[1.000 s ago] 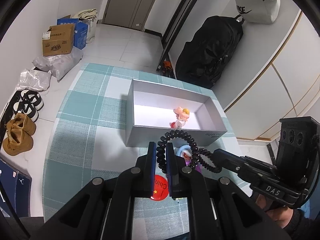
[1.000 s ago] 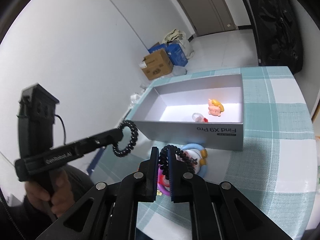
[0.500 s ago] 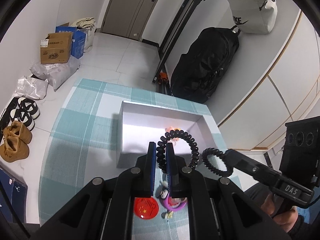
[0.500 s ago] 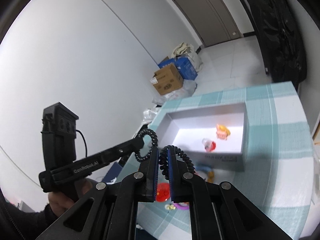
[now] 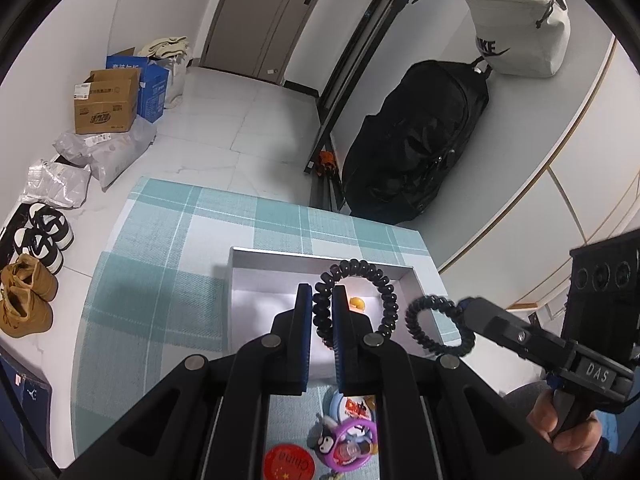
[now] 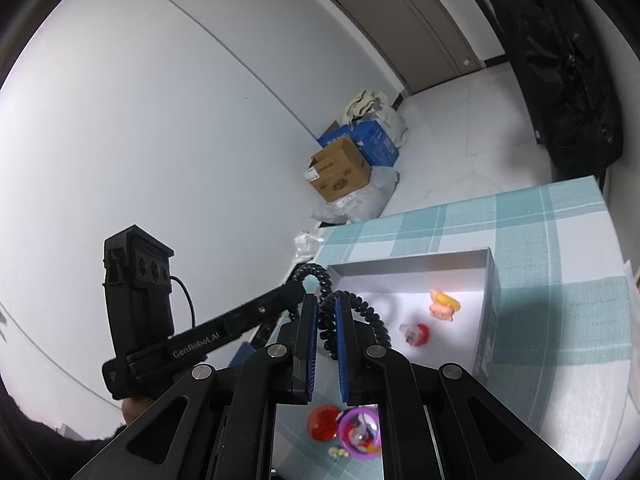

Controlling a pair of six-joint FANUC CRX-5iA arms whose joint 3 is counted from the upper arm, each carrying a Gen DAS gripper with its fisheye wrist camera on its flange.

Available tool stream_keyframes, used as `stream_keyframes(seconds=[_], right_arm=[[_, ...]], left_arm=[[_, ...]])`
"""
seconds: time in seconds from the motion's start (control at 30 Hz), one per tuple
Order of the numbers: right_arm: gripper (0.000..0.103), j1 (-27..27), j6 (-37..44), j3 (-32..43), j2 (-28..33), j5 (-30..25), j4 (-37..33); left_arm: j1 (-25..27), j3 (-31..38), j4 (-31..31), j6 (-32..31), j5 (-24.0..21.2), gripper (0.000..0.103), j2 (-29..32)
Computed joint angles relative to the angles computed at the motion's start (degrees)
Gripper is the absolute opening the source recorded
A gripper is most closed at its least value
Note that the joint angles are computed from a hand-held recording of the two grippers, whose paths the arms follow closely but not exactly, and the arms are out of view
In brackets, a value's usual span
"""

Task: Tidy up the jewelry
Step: 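Carry the black bracelets with both tools up over the white box, then lower the bracelets into the box and open both tools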

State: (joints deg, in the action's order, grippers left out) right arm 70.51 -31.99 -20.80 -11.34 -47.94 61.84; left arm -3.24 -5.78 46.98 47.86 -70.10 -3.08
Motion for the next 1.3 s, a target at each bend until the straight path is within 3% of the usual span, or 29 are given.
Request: stream_keyframes(seconds=[0.37, 0.83, 1.0, 1.1, 1.3], right_arm=[[0.008, -5.6, 0.4, -1.8, -0.6, 6.3, -1.5], [0.008, -5.8, 6.8, 0.7, 1.1, 3.2, -7.0], [0.014, -4.8, 7.2, 1.2, 1.7, -0.5, -5.5], [0.029, -4.4, 5.9, 0.6, 1.1, -1.2, -4.4], [0.044, -3.1, 0.9, -1.5, -0.4, -3.8, 0.3]], left_arm=[[-2.1, 3.4, -3.0, 2.8, -0.5, 0.005, 3.6], [-3.5, 6.9, -4.1, 4.7, -3.8, 0.006, 6.8], [-3.0, 8.4, -2.8, 6.4, -7.8, 0.027, 9.0], [-2.4, 7.7, -2.5, 6.7, -7.3, 0.038, 8.4], [-1.7, 6.4, -1.9, 6.5, -6.2, 0.041, 6.9]])
